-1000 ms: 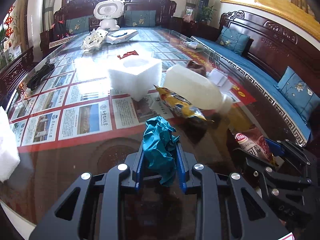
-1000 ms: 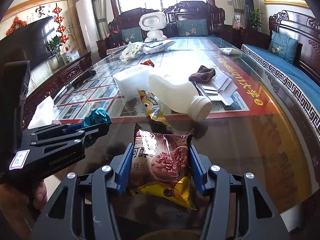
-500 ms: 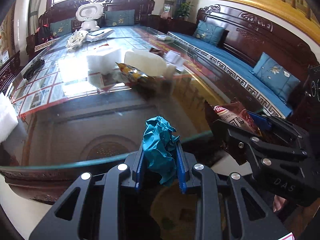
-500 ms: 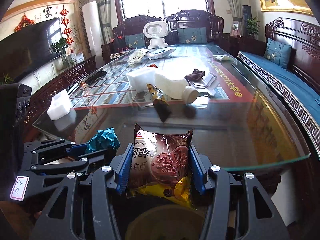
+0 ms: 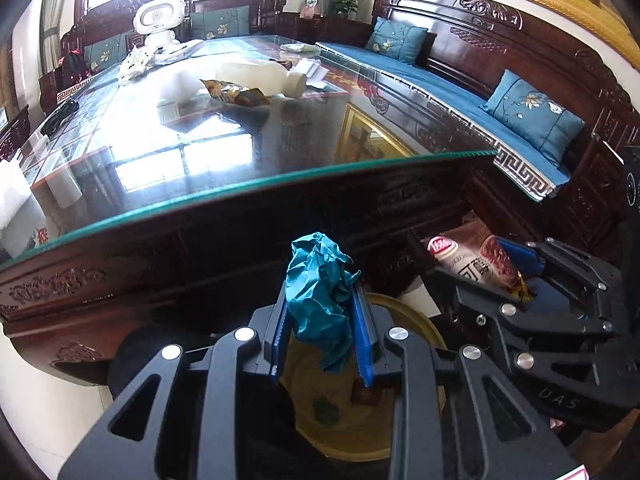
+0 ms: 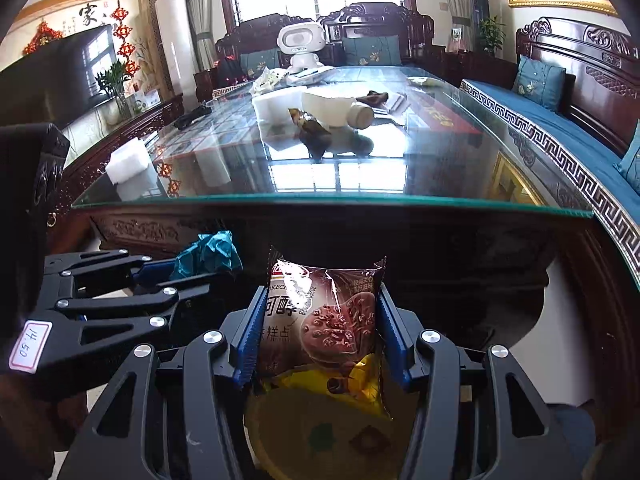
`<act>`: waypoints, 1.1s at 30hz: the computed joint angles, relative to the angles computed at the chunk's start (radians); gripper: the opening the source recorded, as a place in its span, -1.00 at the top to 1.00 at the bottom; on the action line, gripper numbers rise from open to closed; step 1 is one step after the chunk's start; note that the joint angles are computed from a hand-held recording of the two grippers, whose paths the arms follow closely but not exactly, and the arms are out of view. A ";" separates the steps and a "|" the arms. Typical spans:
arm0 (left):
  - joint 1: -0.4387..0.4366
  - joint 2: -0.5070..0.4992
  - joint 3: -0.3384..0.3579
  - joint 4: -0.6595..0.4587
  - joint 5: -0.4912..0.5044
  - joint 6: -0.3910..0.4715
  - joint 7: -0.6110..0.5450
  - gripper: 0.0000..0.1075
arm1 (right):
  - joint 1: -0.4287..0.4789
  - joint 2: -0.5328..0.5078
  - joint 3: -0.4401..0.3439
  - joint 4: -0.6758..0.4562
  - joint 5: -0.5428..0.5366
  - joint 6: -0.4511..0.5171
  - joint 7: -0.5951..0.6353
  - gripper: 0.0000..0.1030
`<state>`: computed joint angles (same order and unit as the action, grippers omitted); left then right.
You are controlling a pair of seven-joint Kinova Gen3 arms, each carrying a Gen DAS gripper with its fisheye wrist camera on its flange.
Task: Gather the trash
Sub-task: 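Carry both items over the yellow bin and open both tools to release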
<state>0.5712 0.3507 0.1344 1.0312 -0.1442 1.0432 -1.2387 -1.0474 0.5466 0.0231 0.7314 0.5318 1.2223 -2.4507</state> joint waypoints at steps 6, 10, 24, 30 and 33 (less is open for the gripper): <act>0.017 -0.030 0.012 0.068 -0.003 -0.030 0.012 0.46 | -0.028 -0.035 -0.003 0.080 0.033 -0.009 -0.057 0.01; 0.028 -0.038 0.018 0.092 -0.011 -0.032 0.024 0.46 | -0.033 -0.049 -0.014 0.117 0.047 -0.009 -0.091 0.01; 0.043 -0.032 0.029 0.118 -0.009 -0.023 0.048 0.46 | -0.013 -0.082 -0.057 0.209 0.045 -0.017 -0.148 -0.21; 0.038 -0.019 0.034 0.103 0.008 -0.014 0.034 0.46 | -0.016 -0.100 -0.052 0.236 0.078 -0.031 -0.190 -0.20; 0.027 -0.002 0.040 0.084 0.039 -0.002 0.014 0.46 | -0.014 -0.113 -0.054 0.254 0.096 -0.038 -0.218 -0.20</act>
